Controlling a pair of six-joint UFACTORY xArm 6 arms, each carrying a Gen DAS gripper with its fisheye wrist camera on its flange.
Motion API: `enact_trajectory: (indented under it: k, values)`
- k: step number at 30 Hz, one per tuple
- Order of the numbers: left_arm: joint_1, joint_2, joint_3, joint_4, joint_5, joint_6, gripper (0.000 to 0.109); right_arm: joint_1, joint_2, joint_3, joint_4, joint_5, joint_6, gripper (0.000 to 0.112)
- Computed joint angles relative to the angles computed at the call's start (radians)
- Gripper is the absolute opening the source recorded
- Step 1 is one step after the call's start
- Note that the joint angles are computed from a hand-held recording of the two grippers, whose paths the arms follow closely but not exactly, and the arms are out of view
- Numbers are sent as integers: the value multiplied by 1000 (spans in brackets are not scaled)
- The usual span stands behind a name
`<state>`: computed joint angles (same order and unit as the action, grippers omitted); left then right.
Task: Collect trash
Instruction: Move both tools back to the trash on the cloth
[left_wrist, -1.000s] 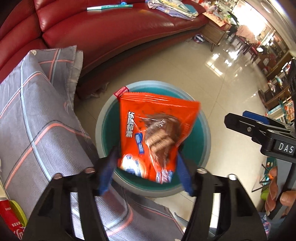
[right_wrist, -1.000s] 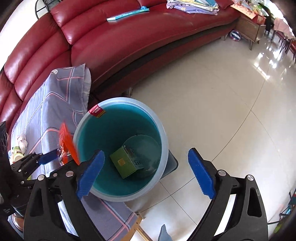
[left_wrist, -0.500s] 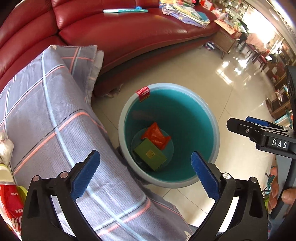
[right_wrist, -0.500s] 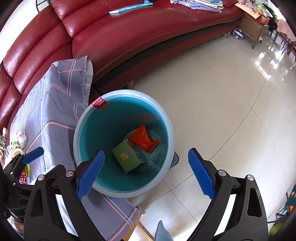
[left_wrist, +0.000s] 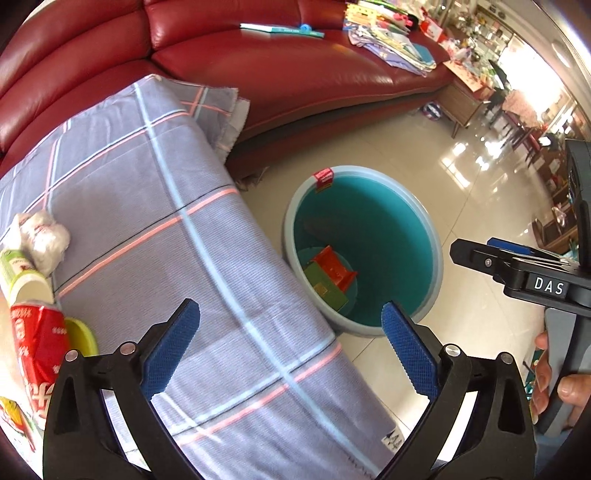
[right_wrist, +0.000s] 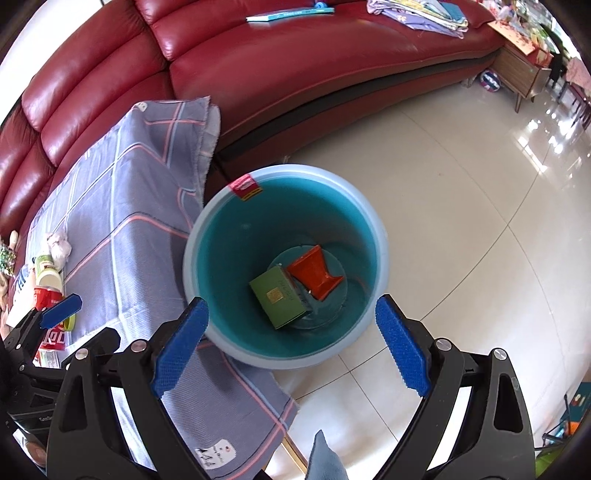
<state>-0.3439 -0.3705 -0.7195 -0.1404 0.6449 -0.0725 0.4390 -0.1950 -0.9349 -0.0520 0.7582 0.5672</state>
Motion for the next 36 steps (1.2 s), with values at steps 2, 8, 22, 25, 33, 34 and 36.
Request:
enact_trajectory:
  k: [2,8,22,25,33,34,36]
  values:
    - [20,-46,31,0,8,3,99,25,2,-11,-9,7,13,88]
    - [103,-178,116,-17,42,33,99,108,24,-61,-44,38,51,88]
    - [504,-506,263,-90,187,247,99,312,219,-317,-75,113,64,88]
    - [631,-520,261,-122,217,330,99,352,294,-410,-63,134,42,88]
    - [887,-470,219,-238,247,499,99,430,521,-690,18,192,-37,88]
    - [903,-461,213,-246,249,513,99,438,552,-730,30,204,-46,88]
    - [925,-445,204,-258,251,531,99,447,611,-805,63,225,-71,88]
